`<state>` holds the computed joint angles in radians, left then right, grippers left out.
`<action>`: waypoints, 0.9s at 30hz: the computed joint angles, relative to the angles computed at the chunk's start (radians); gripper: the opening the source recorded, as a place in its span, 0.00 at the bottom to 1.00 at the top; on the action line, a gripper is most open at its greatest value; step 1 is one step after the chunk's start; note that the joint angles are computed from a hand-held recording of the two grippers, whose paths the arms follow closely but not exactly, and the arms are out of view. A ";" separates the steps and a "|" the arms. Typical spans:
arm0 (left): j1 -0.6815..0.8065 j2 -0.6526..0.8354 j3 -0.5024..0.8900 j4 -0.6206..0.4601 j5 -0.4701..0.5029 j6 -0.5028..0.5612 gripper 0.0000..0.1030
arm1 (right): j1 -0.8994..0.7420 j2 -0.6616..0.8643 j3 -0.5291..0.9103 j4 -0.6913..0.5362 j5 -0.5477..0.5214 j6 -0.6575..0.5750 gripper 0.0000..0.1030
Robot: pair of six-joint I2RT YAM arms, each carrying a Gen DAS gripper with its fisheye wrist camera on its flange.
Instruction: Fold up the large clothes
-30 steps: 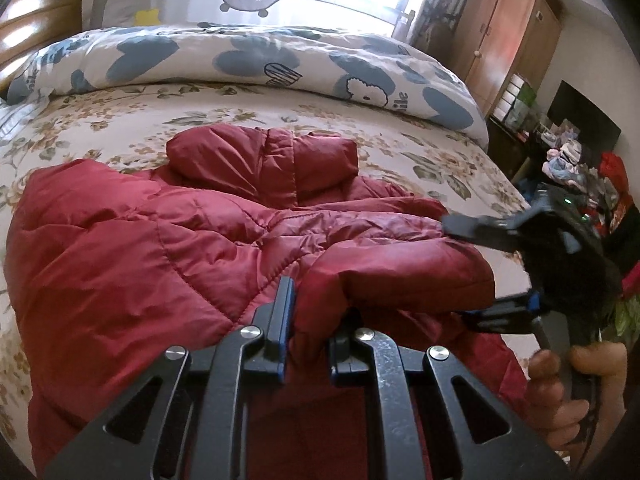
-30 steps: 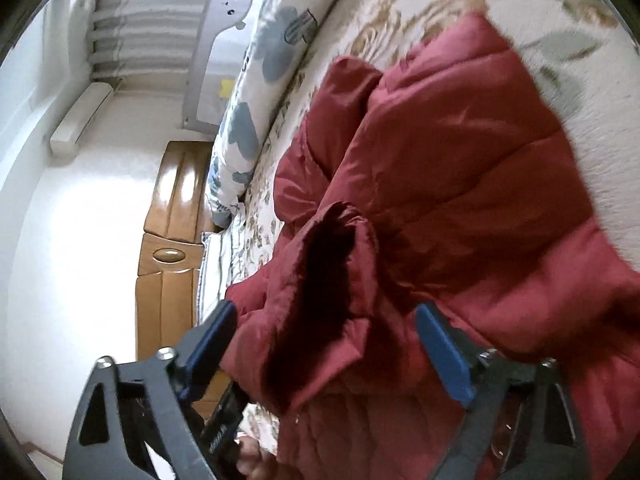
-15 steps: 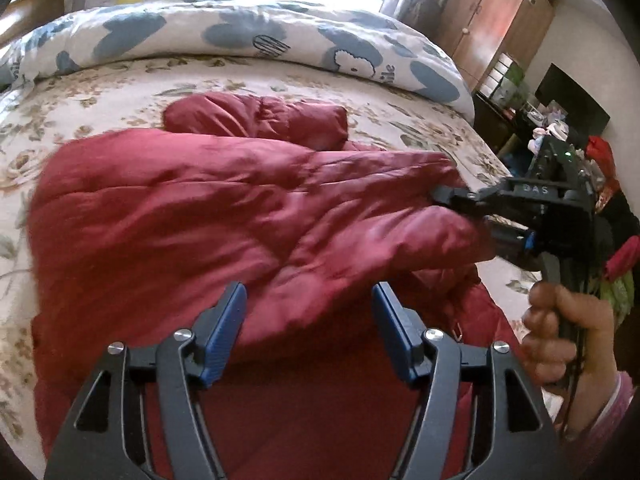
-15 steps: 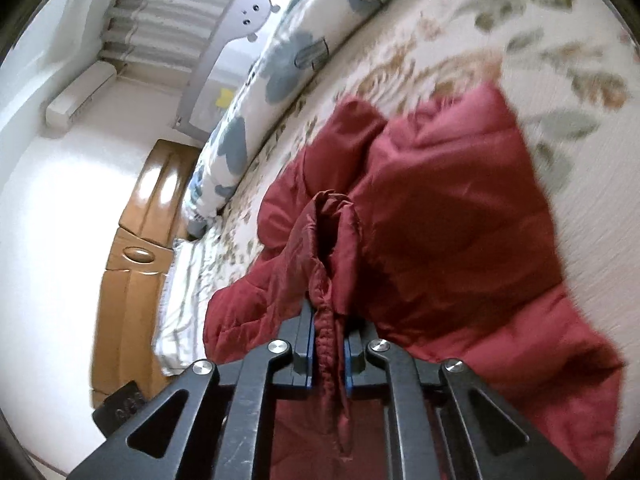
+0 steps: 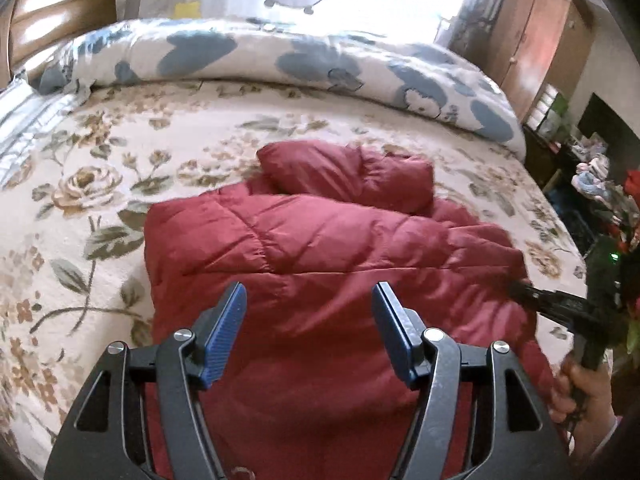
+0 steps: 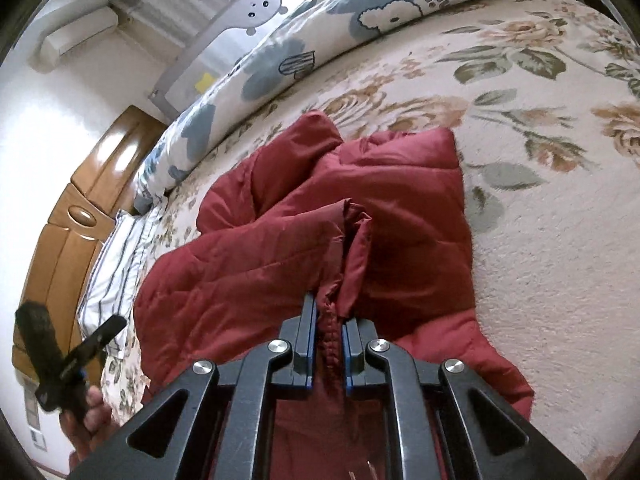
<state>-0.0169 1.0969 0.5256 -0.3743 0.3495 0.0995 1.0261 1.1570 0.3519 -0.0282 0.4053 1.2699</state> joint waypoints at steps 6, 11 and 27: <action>-0.032 0.197 -0.038 0.132 -0.070 0.031 0.63 | 0.009 -0.005 0.016 -0.060 0.002 0.051 0.23; -0.076 0.176 -0.080 0.174 -0.129 0.014 0.63 | 0.231 0.029 0.247 -0.512 0.322 0.231 0.27; -0.042 -0.020 -0.115 0.052 -0.109 0.061 0.63 | 0.120 0.390 0.267 -0.229 0.110 0.028 0.48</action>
